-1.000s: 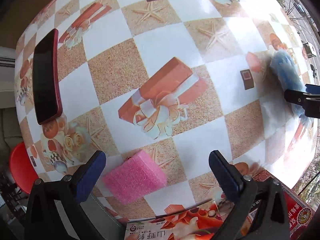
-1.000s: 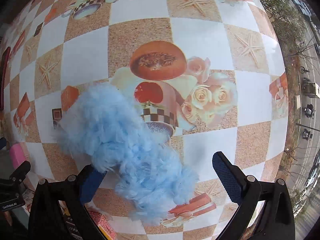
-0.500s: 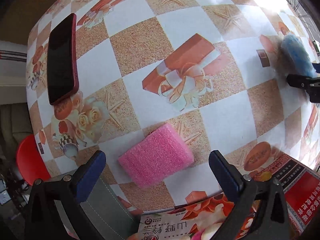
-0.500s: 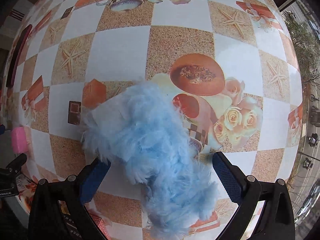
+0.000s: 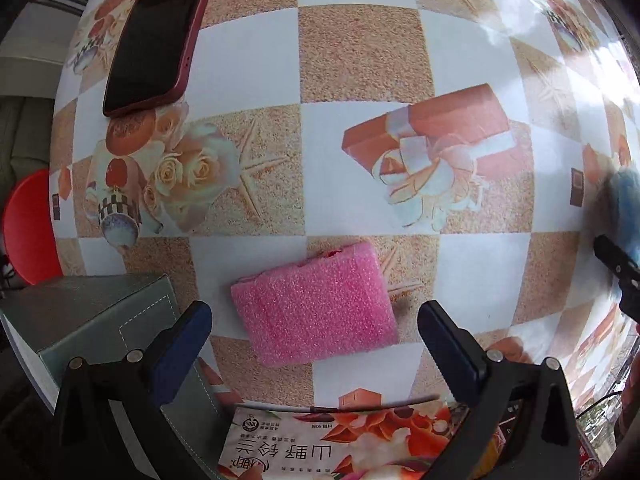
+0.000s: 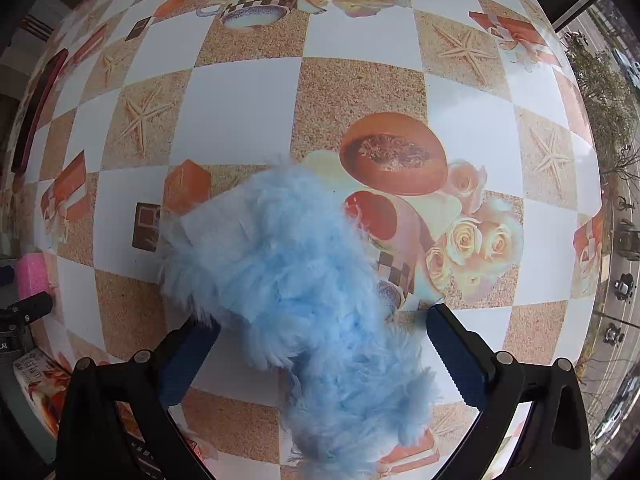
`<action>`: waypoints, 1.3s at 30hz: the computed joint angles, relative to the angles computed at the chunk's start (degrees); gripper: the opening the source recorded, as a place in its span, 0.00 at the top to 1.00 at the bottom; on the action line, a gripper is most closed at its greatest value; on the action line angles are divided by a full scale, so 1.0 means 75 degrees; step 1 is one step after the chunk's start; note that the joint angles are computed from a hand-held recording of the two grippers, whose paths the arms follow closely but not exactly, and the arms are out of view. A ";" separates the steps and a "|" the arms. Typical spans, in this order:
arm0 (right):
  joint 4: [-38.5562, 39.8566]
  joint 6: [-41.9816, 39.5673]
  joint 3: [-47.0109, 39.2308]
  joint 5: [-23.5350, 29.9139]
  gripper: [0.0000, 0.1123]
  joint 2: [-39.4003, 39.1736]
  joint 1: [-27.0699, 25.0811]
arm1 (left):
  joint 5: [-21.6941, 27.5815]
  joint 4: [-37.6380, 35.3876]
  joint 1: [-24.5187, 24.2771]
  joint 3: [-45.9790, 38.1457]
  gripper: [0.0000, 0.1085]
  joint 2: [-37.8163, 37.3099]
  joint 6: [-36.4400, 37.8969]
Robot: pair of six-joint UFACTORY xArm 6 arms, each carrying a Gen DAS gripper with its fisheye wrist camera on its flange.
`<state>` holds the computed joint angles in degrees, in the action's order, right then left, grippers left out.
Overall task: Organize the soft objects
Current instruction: 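Grasp the light-blue fluffy scrunchie with the right tool while the left tool grasps the pink foam sponge, then carry the fluffy scrunchie and pink sponge over the white box with both tools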
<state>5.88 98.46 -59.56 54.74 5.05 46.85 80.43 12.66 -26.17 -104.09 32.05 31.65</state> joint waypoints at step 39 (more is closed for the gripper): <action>-0.2263 0.4833 -0.2722 0.2350 0.67 -0.0153 0.2097 | -0.1550 -0.2389 0.1036 0.3286 0.32 -0.3787 0.3656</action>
